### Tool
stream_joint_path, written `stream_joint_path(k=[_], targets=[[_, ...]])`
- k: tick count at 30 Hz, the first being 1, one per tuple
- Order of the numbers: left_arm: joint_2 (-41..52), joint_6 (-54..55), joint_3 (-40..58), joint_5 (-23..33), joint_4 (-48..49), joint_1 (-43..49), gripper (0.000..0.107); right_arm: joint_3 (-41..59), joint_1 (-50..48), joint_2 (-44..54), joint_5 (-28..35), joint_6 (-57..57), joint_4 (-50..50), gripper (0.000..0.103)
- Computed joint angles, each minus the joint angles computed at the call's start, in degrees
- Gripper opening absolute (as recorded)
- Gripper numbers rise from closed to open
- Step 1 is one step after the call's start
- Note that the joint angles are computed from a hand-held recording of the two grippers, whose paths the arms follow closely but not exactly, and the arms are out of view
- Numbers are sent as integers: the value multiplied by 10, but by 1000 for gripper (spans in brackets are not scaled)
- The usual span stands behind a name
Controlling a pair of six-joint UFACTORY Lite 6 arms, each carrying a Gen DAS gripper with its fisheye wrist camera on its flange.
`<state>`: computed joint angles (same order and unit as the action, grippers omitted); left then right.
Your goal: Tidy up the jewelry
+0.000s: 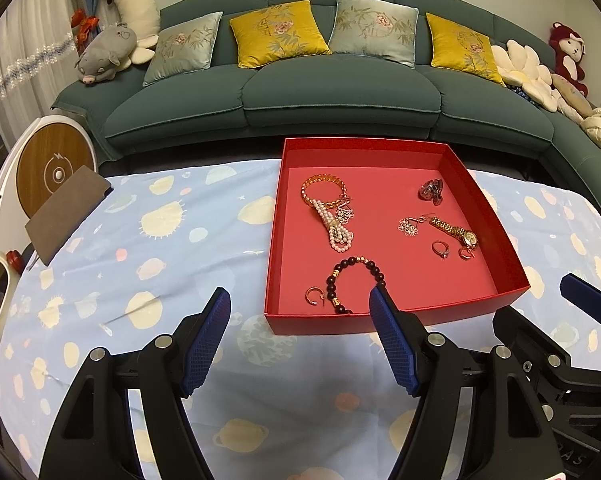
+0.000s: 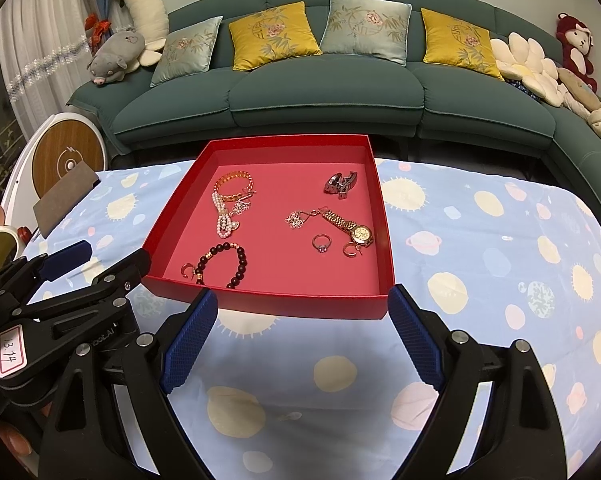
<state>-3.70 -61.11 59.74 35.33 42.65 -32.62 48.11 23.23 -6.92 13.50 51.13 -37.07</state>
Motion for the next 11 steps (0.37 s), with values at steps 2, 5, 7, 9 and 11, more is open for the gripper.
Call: stream_joint_path(k=[2,5,7,9,11], targets=[[0,-4,-1,2,7,-2,68,-1,2,1,0,13,-12,84],[0,0,0,1,0,-1,68,-4,-1,-2,-2,1,0,84],[1,-2,0,0,0,-1,68,-3,0,-1,-1,13,-12,84],[1,-2,-1,0,2,-1,68,-3,2,-1,2,24,-22,84],[1,3,-1,-1,-4,1,68,-2,4,1,5,41,-36,85]])
